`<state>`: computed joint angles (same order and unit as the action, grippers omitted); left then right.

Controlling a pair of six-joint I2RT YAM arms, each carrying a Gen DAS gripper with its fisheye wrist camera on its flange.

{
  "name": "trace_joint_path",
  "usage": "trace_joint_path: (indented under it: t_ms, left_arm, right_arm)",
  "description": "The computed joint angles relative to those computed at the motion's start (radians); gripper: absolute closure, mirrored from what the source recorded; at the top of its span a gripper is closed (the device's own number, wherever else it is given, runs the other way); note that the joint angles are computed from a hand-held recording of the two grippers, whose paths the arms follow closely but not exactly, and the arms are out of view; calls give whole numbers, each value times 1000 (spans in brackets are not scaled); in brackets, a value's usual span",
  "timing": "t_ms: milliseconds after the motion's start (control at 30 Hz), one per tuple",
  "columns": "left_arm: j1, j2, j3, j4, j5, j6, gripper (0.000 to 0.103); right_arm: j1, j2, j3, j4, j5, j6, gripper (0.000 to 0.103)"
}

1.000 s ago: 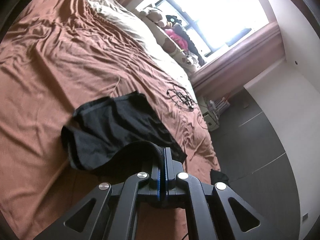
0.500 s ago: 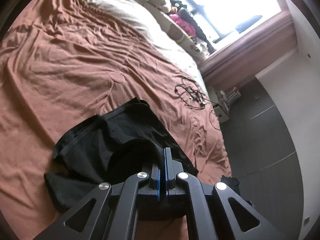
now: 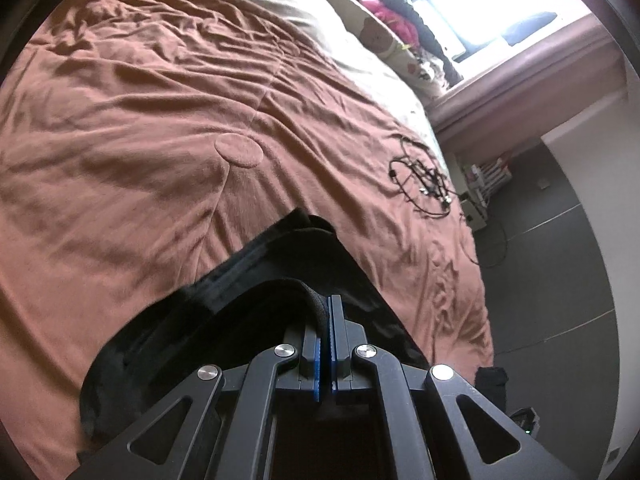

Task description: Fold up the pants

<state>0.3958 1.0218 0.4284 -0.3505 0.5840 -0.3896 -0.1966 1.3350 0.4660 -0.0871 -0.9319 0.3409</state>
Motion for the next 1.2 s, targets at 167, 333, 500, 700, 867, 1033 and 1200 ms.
trace_joint_path:
  t_ms: [167, 333, 500, 700, 867, 1033, 1200]
  left_arm:
    - [-60, 225, 44, 155, -49, -2, 100]
    - [-101, 388, 115, 219, -111, 20, 83]
    - [-133, 407, 132, 229, -186, 55, 51]
    - [-126, 335, 150, 126, -269, 165, 50]
    - [-180, 328, 156, 69, -392, 282, 50]
    - [-219, 363, 136, 122, -476, 369, 50]
    - [-245, 448, 152, 190, -516, 413, 50]
  right_arm:
    - [30, 48, 17, 51, 24, 27, 93]
    - [24, 65, 33, 57, -18, 30, 66]
    - [-59, -55, -2, 48, -70, -5, 36]
    - [-95, -171, 23, -121, 1, -164, 36]
    - [-73, -220, 49, -222, 128, -285, 36]
    - [13, -243, 62, -261, 228, -333, 36]
    - [101, -192, 76, -222, 317, -336, 36]
